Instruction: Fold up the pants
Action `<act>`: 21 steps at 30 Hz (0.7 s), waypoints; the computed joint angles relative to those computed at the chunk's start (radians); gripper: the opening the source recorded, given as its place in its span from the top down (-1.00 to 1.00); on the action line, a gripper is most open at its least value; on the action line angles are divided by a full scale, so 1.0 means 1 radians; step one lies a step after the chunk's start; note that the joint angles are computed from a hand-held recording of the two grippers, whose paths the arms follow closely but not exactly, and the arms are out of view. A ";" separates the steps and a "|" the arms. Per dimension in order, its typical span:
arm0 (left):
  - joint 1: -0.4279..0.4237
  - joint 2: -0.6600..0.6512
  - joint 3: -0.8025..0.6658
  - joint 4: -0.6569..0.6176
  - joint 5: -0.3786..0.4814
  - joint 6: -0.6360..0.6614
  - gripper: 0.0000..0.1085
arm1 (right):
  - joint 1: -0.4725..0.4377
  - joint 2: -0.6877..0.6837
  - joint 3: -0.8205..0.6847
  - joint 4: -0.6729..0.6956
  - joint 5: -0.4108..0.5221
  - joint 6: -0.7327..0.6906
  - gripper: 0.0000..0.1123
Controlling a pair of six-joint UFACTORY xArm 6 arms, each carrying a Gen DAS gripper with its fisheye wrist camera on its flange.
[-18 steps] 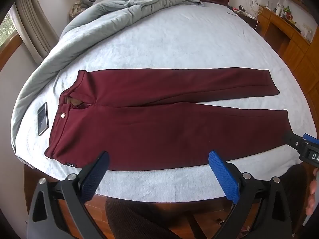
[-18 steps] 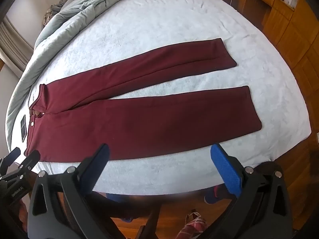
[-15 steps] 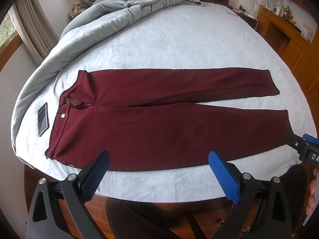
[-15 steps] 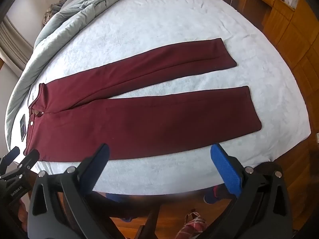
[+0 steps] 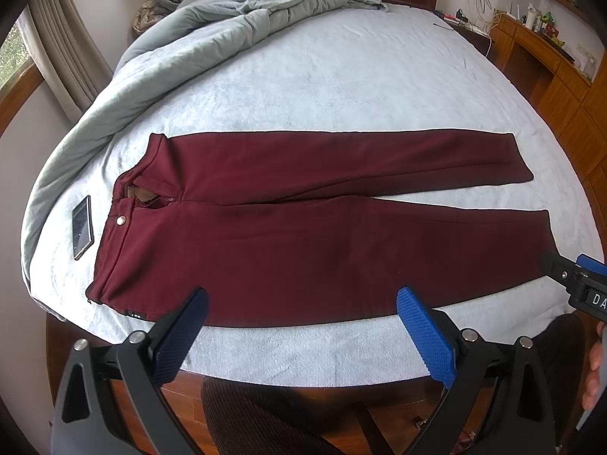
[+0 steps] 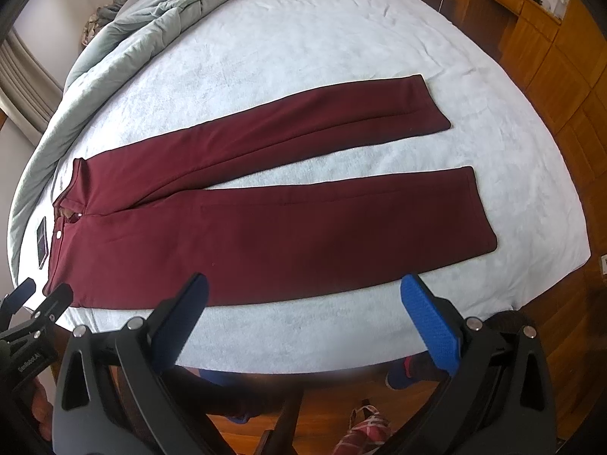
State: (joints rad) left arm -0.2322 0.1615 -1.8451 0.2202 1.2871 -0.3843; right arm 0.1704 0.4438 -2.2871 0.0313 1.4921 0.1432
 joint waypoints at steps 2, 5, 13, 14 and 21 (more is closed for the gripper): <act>0.000 0.002 -0.002 0.000 0.000 0.000 -0.83 | -0.007 0.008 -0.007 0.004 -0.004 -0.006 -0.79; 0.001 0.001 -0.001 -0.001 0.000 0.001 -0.83 | -0.003 -0.005 0.016 -0.001 -0.017 -0.004 -0.79; 0.001 0.009 -0.009 0.000 0.004 0.001 -0.83 | -0.003 0.010 -0.004 0.000 -0.015 -0.002 -0.79; 0.003 0.009 -0.010 -0.001 0.004 0.002 -0.83 | -0.001 0.014 -0.013 0.000 -0.014 -0.001 -0.79; 0.002 0.010 -0.010 0.003 0.003 0.001 -0.83 | -0.002 0.004 -0.001 0.005 -0.014 -0.005 -0.79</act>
State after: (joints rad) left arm -0.2302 0.1719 -1.8547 0.2233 1.2904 -0.3830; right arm 0.1684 0.4480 -2.2885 0.0367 1.4779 0.1386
